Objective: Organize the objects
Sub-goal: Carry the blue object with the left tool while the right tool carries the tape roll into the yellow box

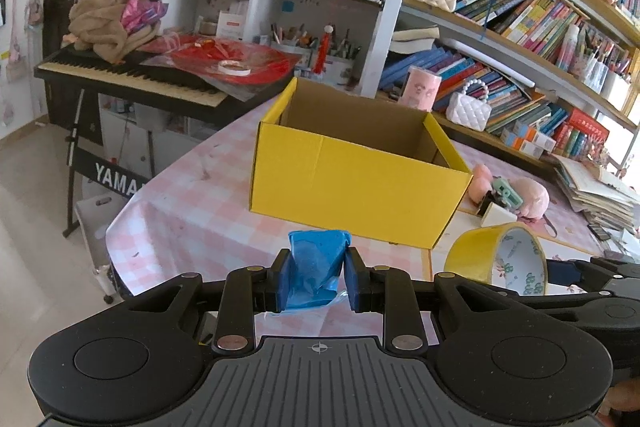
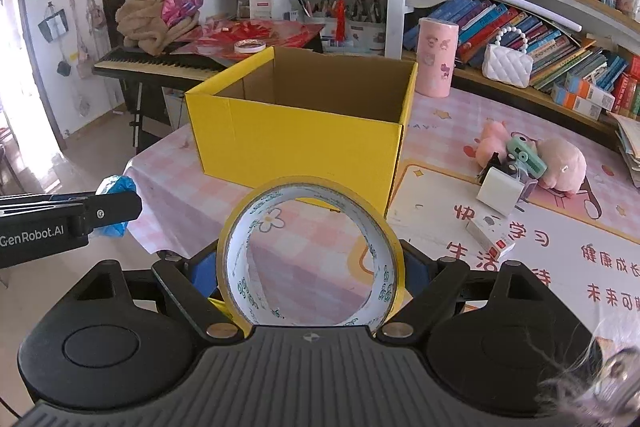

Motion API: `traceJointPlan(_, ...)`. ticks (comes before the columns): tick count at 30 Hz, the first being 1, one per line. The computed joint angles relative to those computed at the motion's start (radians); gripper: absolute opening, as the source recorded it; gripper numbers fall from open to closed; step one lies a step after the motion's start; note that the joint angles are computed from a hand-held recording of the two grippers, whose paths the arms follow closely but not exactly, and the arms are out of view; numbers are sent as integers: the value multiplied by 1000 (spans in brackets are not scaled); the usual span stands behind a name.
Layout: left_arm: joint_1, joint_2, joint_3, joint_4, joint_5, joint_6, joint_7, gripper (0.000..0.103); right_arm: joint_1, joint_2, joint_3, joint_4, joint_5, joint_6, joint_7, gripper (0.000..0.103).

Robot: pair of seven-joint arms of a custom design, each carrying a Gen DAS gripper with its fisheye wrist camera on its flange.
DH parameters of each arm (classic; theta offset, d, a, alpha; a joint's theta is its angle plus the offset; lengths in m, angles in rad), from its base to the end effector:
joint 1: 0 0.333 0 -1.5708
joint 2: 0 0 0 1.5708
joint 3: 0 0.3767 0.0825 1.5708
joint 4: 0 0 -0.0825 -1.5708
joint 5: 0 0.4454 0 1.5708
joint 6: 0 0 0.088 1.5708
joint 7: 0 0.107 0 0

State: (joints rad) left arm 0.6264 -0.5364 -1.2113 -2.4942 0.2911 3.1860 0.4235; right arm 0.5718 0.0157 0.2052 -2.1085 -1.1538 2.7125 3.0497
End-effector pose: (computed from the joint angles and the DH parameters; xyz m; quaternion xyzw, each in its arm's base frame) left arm 0.4070 -0.3524 0.4557 -0.6463 0.5996 -0.3977 0.2541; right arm 0.4283 0.4660 0.4866 -0.7084 0.5562 -0.2570 0.3505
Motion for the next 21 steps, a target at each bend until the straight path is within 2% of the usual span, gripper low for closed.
traceJointPlan(21, 40, 7, -17, -8, -52, 77, 73, 25, 14, 18, -3, 35, -14, -52, 24, 86)
